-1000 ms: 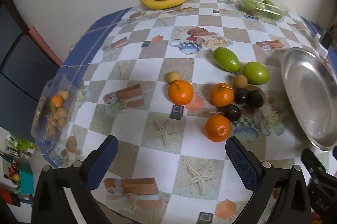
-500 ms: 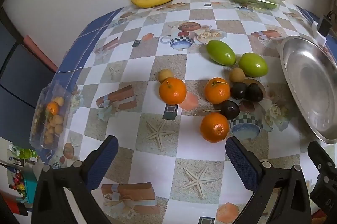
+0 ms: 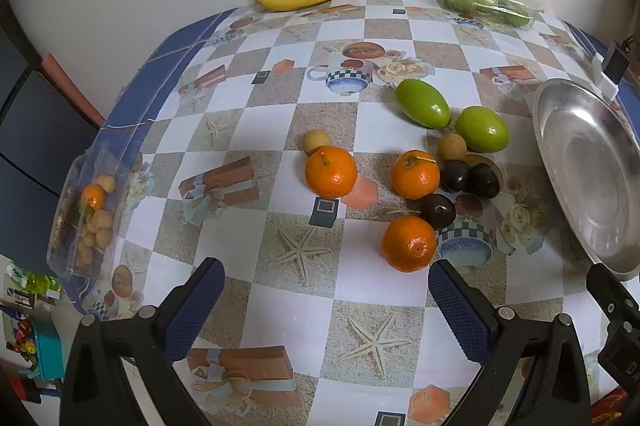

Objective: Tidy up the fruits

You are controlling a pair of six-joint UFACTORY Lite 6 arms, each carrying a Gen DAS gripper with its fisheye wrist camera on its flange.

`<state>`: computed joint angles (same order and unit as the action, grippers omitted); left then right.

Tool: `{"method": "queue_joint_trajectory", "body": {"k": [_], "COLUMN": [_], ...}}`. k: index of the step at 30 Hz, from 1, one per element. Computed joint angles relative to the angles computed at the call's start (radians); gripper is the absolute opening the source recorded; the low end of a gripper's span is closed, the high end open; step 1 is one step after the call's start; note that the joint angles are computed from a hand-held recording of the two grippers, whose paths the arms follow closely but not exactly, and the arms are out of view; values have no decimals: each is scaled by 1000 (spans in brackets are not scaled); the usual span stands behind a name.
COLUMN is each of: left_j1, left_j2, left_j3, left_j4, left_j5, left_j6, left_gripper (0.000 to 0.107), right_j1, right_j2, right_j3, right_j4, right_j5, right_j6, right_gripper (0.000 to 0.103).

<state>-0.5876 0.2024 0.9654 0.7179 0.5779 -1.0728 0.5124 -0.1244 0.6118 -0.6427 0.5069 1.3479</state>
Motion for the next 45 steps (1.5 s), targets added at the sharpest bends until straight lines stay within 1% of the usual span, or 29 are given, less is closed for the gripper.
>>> {"method": "queue_joint_trajectory", "body": {"k": [10, 24, 35, 45], "left_j1": [-2, 20, 15, 17], "left_j2": [5, -9, -6, -4], "left_j3": [5, -3, 1, 0], "left_j4": [-6, -26, -23, -31], "left_j5": [3, -12, -2, -6], "left_j6": [0, 21, 9, 7], "left_gripper": [103, 103, 103, 103], "right_j1": [27, 25, 52, 50], "right_j2": [-4, 0, 2, -8], "right_j3": [5, 18, 29, 26], "right_j4": [-54, -45, -88, -97], "right_j5": [7, 17, 51, 60], "right_j6": [40, 38, 82, 92], "right_gripper": [103, 103, 103, 103]}}
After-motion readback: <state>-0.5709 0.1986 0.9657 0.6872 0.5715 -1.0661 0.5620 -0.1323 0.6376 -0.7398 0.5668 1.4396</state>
